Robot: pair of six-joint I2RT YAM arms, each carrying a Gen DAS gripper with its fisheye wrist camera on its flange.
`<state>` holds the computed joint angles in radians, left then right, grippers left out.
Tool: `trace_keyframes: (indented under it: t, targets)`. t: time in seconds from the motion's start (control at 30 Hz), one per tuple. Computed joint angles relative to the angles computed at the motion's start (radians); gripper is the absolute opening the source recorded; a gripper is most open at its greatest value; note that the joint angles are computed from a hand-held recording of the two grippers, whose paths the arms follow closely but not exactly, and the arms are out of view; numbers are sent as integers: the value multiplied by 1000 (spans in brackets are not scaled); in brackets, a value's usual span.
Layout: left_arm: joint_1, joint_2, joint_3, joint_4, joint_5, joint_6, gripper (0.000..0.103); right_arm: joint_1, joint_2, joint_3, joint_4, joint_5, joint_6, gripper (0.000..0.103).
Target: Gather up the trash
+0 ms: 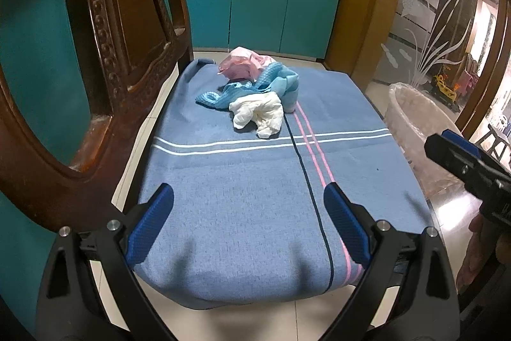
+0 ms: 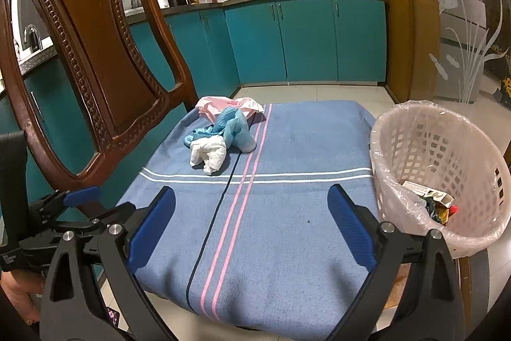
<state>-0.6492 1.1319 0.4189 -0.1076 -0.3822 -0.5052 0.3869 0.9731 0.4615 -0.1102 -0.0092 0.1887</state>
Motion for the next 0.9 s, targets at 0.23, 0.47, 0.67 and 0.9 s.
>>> trace_keyframes:
  t: [0.23, 0.47, 0.67, 0.9]
  targets:
    - [26, 4, 7, 29, -5, 35, 95, 2, 57, 11, 23, -19, 3, 94]
    - [136, 56, 24, 115, 124, 69, 92, 22, 412, 244, 127, -21, 25, 76]
    - [251, 114, 42, 151, 248, 86, 88, 28, 860, 655, 34, -33, 19, 53]
    - [280, 180, 56, 194, 307, 101, 88, -5, 925, 694, 14, -102, 57, 8]
